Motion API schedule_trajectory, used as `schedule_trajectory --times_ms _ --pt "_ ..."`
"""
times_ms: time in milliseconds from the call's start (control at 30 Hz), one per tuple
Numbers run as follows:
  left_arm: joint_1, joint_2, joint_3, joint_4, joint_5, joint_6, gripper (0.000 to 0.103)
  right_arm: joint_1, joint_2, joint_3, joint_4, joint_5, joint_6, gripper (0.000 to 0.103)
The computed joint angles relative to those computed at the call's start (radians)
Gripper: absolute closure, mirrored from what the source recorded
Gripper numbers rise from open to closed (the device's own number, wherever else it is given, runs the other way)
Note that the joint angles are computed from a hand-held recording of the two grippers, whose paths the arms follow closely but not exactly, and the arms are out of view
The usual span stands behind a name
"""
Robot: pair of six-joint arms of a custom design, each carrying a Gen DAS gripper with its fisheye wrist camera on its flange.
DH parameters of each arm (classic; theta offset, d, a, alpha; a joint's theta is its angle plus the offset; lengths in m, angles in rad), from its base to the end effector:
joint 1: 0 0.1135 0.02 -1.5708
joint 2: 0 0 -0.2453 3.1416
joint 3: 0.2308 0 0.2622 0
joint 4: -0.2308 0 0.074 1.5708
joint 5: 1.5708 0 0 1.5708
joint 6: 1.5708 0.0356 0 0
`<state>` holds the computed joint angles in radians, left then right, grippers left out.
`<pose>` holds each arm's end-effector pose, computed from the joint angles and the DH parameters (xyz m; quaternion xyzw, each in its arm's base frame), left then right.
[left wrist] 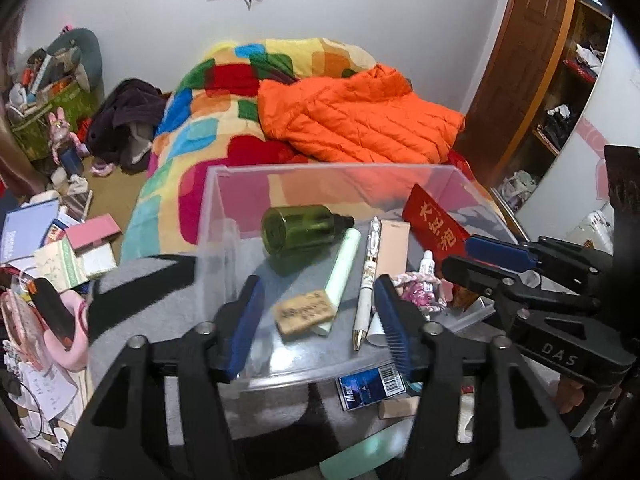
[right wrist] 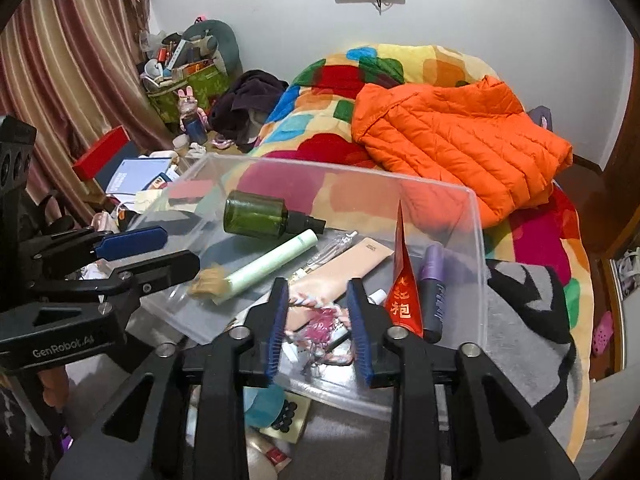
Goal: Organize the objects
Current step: 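Put the eraser in the box with left gripper while right releases the octopus, then grasp the mint green bottle with left gripper while right grasps the white tape roll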
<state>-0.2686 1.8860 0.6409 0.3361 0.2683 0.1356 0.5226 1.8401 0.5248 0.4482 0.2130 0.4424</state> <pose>0.2878 -0.0890 0.0386 0.2307 0.9095 -0.1476 0.3129 0.2448 0.1323 0.0352 -0.0008 0.9341 0.0706 0.3499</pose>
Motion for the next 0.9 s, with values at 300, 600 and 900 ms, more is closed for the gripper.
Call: schedule_trajectory --times_ms 300,600,900 --pt "0.047 -0.172 -0.159 0.027 0.048 0.031 0.036 0.116 -0.221 -0.149 -0.003 0.096 0.038 0.059" --pt "0.038 -0.158 -0.311 0.119 0.062 0.076 0.027 0.299 -0.181 -0.247 0.045 0.137 0.188 0.058" --pt "-0.014 0.051 -0.279 0.184 0.038 0.088 0.028 0.411 0.071 -0.168 0.091 0.148 0.237 0.058"
